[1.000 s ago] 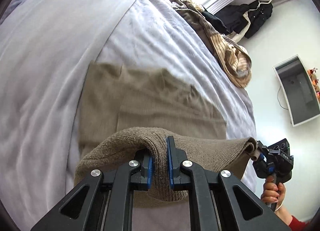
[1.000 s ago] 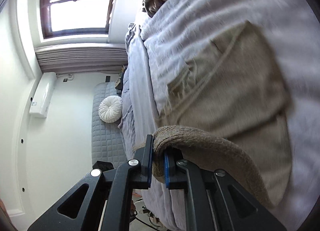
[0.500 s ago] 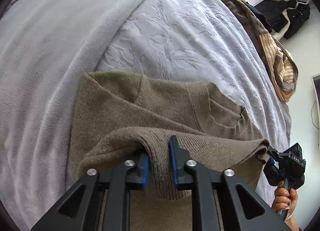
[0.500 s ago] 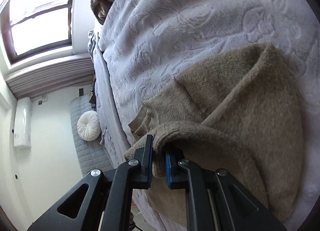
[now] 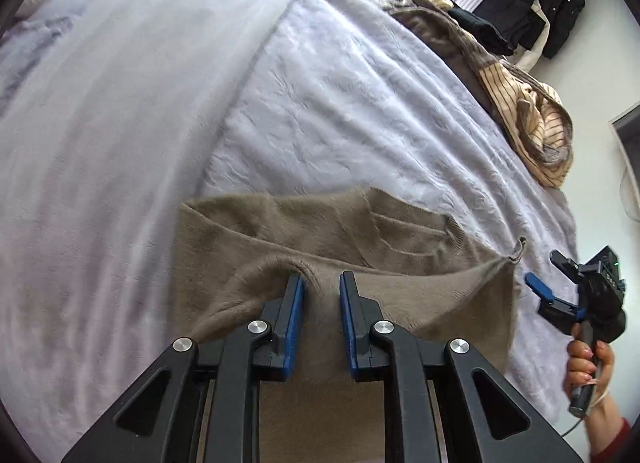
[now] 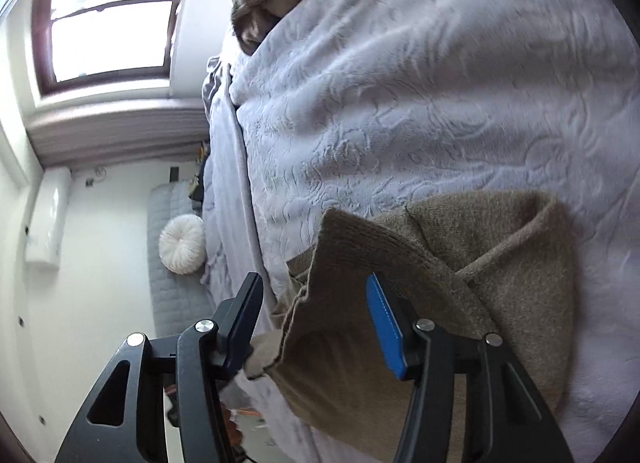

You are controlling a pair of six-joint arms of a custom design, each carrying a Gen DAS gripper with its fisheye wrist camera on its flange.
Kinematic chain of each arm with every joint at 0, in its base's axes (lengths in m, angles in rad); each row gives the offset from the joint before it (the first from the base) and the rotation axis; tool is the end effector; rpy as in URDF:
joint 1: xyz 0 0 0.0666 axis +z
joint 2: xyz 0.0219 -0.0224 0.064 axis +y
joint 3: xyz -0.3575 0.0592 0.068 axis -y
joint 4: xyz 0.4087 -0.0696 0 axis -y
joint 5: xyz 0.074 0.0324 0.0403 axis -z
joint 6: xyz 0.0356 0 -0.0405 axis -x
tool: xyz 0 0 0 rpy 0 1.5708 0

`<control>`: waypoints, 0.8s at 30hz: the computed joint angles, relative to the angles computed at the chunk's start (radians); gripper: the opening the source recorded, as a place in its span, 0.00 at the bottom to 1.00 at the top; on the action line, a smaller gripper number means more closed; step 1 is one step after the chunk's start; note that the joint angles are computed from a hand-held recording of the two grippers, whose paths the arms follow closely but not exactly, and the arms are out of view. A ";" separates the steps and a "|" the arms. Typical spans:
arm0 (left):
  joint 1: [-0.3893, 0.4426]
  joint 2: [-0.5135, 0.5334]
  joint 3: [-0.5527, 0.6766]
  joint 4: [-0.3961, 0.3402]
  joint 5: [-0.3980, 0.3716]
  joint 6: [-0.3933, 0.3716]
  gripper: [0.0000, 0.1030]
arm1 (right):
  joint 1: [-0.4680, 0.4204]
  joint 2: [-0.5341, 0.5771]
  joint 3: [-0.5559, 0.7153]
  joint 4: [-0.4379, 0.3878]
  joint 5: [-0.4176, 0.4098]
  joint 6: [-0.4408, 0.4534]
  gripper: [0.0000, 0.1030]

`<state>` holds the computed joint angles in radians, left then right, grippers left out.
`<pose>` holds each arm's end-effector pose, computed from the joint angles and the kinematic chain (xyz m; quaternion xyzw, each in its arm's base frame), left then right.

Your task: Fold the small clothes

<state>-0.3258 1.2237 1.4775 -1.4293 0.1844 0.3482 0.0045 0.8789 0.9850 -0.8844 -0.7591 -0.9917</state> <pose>0.3783 -0.1351 0.4919 0.0071 0.9765 -0.1499 0.1547 0.3234 0.0256 0.4223 0.2800 0.8223 0.4715 0.1516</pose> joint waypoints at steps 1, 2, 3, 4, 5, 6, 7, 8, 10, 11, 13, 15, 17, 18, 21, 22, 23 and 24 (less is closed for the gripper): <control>0.003 -0.004 0.005 -0.001 -0.015 -0.005 0.19 | 0.008 0.018 0.018 -0.028 0.008 0.041 0.54; 0.007 -0.008 0.009 -0.002 -0.023 -0.012 0.19 | 0.017 0.036 0.036 -0.061 0.021 0.080 0.53; 0.011 -0.009 0.014 -0.009 -0.037 -0.025 0.19 | 0.014 0.049 0.052 -0.111 0.029 0.134 0.52; 0.011 -0.006 0.015 -0.017 -0.048 -0.036 0.19 | 0.025 0.064 0.063 -0.149 0.044 0.177 0.51; 0.009 -0.001 0.013 -0.029 -0.052 -0.050 0.19 | 0.032 0.075 0.067 -0.163 0.051 0.193 0.49; 0.004 0.005 0.006 -0.044 -0.035 -0.068 0.19 | 0.039 0.082 0.068 -0.170 0.060 0.202 0.48; -0.004 0.009 -0.002 -0.052 -0.015 -0.079 0.19 | 0.044 0.086 0.063 -0.172 0.069 0.211 0.47; -0.014 0.009 -0.017 -0.055 0.003 -0.092 0.19 | 0.049 0.088 0.060 -0.168 0.072 0.210 0.44; -0.046 0.004 -0.057 -0.052 0.038 -0.100 0.19 | 0.063 0.098 0.059 -0.171 0.085 0.209 0.36; -0.059 0.003 -0.078 -0.048 0.065 -0.097 0.19 | 0.067 0.104 0.059 -0.182 0.089 0.219 0.30; -0.085 0.007 -0.121 -0.041 0.114 -0.078 0.19 | 0.076 0.123 0.062 -0.212 0.104 0.256 0.28; -0.110 0.029 -0.143 -0.030 0.105 -0.064 0.19 | 0.083 0.133 0.062 -0.233 0.115 0.288 0.28; -0.121 0.053 -0.142 -0.001 0.060 -0.049 0.19 | 0.081 0.132 0.056 -0.242 0.116 0.310 0.28; -0.116 0.065 -0.132 0.024 0.046 -0.039 0.19 | 0.081 0.134 0.056 -0.245 0.123 0.317 0.28; -0.089 0.102 -0.085 0.082 -0.033 -0.006 0.19 | 0.077 0.140 0.067 -0.247 0.161 0.326 0.28; -0.076 0.112 -0.071 0.097 -0.054 0.005 0.19 | 0.074 0.143 0.074 -0.248 0.180 0.331 0.28; -0.056 0.126 -0.051 0.113 -0.082 0.030 0.19 | 0.069 0.149 0.082 -0.251 0.200 0.336 0.28; -0.042 0.134 -0.041 0.119 -0.094 0.044 0.19 | 0.062 0.156 0.091 -0.258 0.212 0.338 0.28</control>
<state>-0.3680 1.3574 1.4362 -1.3099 0.0906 0.3926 0.0668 1.0346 1.0756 -1.1428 -0.5470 -0.6535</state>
